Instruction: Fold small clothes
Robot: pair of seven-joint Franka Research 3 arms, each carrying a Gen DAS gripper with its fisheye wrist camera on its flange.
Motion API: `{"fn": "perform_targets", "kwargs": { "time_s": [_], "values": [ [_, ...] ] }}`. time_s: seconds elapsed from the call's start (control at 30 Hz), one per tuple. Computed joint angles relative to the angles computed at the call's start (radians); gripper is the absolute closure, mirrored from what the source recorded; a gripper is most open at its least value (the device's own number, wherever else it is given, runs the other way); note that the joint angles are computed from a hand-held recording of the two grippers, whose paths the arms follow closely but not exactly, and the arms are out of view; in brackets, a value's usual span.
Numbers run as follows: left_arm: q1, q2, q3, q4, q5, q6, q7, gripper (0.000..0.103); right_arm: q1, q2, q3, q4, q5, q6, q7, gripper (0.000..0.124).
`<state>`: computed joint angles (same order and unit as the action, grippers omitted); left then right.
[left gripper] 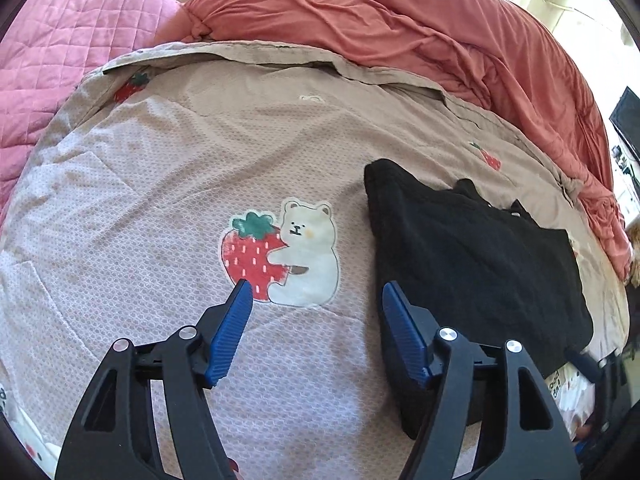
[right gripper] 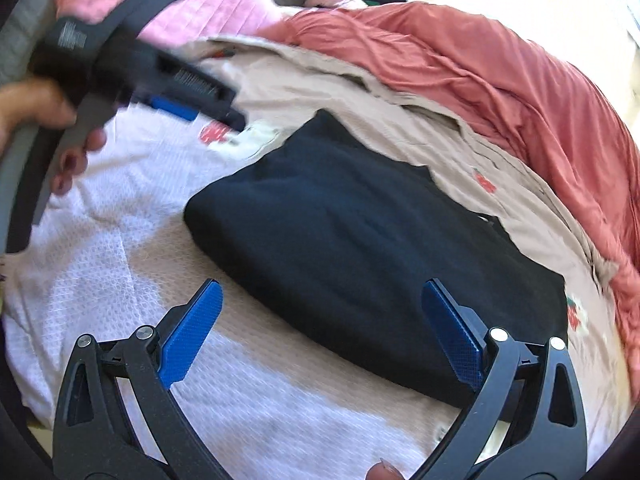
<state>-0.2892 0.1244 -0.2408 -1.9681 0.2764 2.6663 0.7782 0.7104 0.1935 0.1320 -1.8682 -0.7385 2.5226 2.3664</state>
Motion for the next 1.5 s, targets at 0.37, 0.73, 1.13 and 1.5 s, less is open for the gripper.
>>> {"fn": "perform_targets", "kwargs": {
  "time_s": [0.37,0.73,1.13,1.5],
  "values": [
    [0.014,0.022,0.002,0.013,-0.055,0.018,0.02,0.025,0.071,0.1,-0.024,0.107,-0.067,-0.062,-0.086,0.03],
    [0.019,0.038,-0.001,0.018,-0.082,0.03,0.022,0.023,0.113,0.165,-0.06,0.179,-0.163,-0.125,-0.109,0.031],
    [0.061,0.066,-0.05,-0.001,-0.271,0.136,0.142,0.023,0.097,0.118,-0.055,0.122,-0.133,-0.021,-0.07,0.109],
    [0.366,0.231,-0.474,0.095,-1.168,0.253,0.906,0.018,0.004,0.037,-0.034,-0.007,0.121,0.193,-0.107,0.113]
  ]
}}
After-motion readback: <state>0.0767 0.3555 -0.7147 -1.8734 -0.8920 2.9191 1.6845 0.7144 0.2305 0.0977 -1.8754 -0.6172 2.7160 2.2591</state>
